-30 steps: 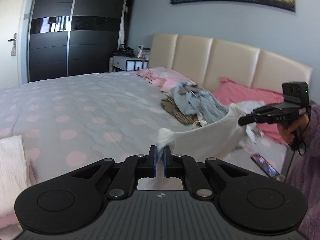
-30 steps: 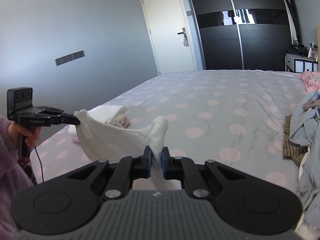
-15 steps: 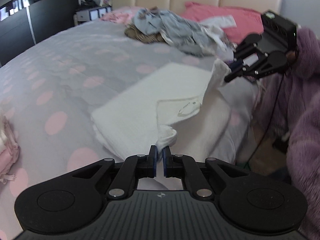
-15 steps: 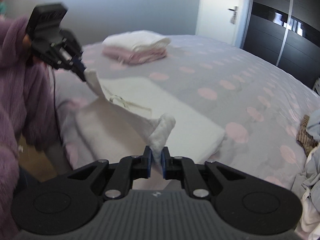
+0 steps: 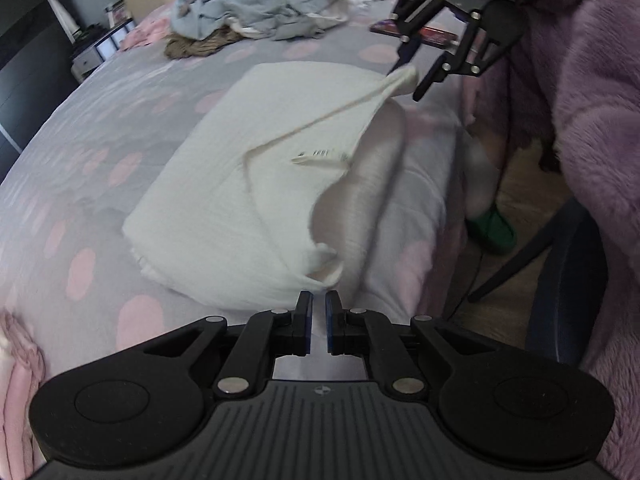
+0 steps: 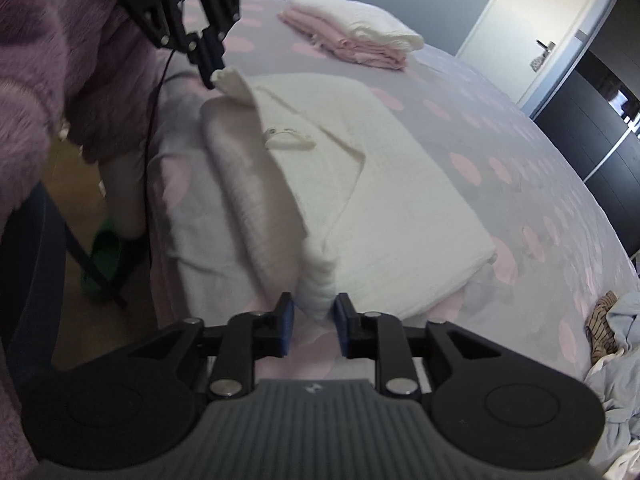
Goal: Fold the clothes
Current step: 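Release the shirt with both grippers and move them back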
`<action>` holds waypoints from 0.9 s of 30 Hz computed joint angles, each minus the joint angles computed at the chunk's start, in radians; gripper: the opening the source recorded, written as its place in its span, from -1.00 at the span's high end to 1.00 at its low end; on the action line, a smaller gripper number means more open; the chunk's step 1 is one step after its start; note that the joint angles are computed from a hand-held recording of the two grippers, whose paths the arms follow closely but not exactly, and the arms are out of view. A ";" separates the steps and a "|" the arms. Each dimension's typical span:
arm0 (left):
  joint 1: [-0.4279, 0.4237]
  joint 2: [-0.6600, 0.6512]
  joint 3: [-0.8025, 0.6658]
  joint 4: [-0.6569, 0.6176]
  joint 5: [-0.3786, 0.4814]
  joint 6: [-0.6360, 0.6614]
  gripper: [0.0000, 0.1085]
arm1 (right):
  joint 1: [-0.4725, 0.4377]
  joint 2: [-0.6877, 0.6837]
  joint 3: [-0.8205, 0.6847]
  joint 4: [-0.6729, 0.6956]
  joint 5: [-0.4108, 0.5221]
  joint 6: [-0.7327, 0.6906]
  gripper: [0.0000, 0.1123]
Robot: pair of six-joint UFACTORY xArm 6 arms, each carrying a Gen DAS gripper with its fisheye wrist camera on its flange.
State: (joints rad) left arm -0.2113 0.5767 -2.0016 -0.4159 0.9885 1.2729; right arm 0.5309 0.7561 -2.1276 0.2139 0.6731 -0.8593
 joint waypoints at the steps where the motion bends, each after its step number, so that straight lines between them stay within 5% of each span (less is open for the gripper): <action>1: -0.005 -0.029 0.048 -0.006 -0.037 0.031 0.90 | 0.005 -0.024 0.040 -0.005 -0.026 -0.004 0.49; 7: -0.069 -0.182 0.337 -0.080 -0.369 0.253 0.31 | 0.045 -0.132 0.235 -0.095 -0.216 0.000 0.19; 11: -0.115 -0.187 0.409 -0.032 -0.546 0.261 0.27 | 0.061 -0.108 0.242 -0.338 -0.297 0.116 0.15; 14: -0.132 -0.153 0.422 0.105 -0.651 0.171 0.27 | 0.063 -0.082 0.215 -0.396 -0.312 0.151 0.19; 17: -0.133 -0.121 0.416 0.221 -0.692 0.102 0.37 | 0.058 -0.040 0.167 -0.473 -0.291 0.193 0.48; 19: -0.134 -0.116 0.411 0.219 -0.703 0.103 0.69 | 0.053 -0.029 0.153 -0.499 -0.293 0.214 0.65; 20: -0.135 -0.120 0.415 0.185 -0.716 0.133 0.70 | 0.050 -0.031 0.157 -0.503 -0.307 0.223 0.73; 23: -0.138 -0.144 0.434 0.085 -0.729 0.248 0.79 | 0.040 -0.051 0.172 -0.550 -0.341 0.291 0.78; 27: -0.134 -0.160 0.438 0.087 -0.627 0.331 0.81 | 0.037 -0.079 0.199 -0.584 -0.312 0.279 0.78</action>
